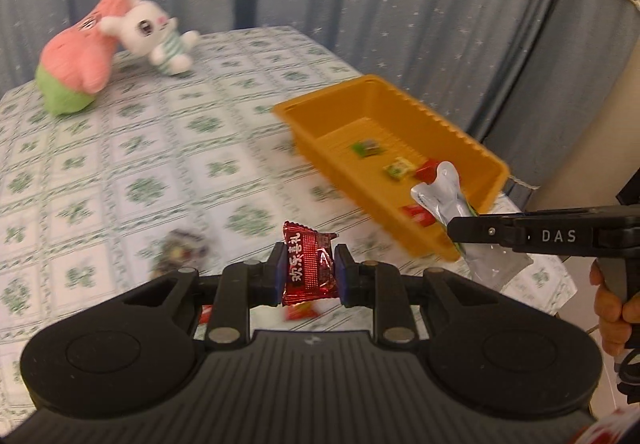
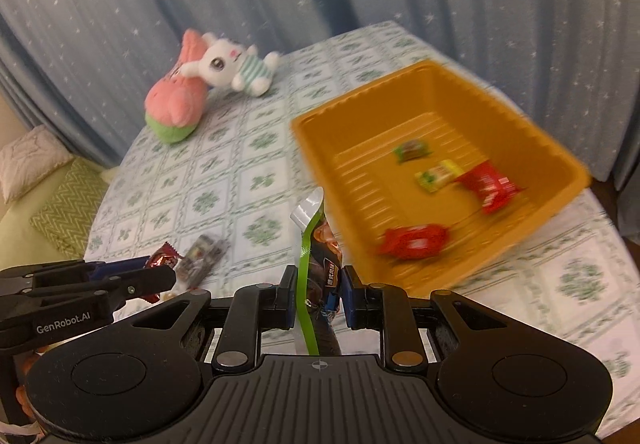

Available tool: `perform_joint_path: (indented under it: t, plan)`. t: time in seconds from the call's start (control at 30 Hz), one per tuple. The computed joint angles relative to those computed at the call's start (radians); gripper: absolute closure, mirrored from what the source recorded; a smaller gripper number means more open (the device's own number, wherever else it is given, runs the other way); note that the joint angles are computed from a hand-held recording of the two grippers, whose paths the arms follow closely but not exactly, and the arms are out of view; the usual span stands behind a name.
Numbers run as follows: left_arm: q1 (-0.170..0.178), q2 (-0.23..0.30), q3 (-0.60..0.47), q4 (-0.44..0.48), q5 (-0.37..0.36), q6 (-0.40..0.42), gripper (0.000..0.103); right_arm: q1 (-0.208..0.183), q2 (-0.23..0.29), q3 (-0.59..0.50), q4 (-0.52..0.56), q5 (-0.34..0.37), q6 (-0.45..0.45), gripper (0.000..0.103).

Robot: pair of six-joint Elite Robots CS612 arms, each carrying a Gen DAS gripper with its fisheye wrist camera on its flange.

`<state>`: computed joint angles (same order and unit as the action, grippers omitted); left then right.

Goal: Organize snacks
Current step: 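Carry both packets over the orange tray and open both tools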

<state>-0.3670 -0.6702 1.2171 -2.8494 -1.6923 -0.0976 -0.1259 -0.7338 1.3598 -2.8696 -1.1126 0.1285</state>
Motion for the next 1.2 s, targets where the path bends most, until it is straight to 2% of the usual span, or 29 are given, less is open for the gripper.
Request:
perform_joint_path:
  t: [0.3,0.53,0.83,1.2]
  plan:
    - [-0.056,0.039,-0.085,0.012,0.026,-0.035,0.081,-0.063,0.001,-0.011,-0.007,0.015,-0.050,0.080]
    - [-0.090,0.088,-0.178,0.046,0.085,-0.080,0.081,-0.094,0.037,-0.081,0.026,0.055,-0.115,0.080]
    - [-0.113,0.170,-0.335,0.165,0.184,-0.149,0.081,-0.104,0.112,-0.219,0.127,0.115,-0.177,0.080]
    - [-0.116,0.258,-0.501,0.298,0.266,-0.202,0.080,-0.098,0.187,-0.352,0.240,0.128,-0.221,0.080]
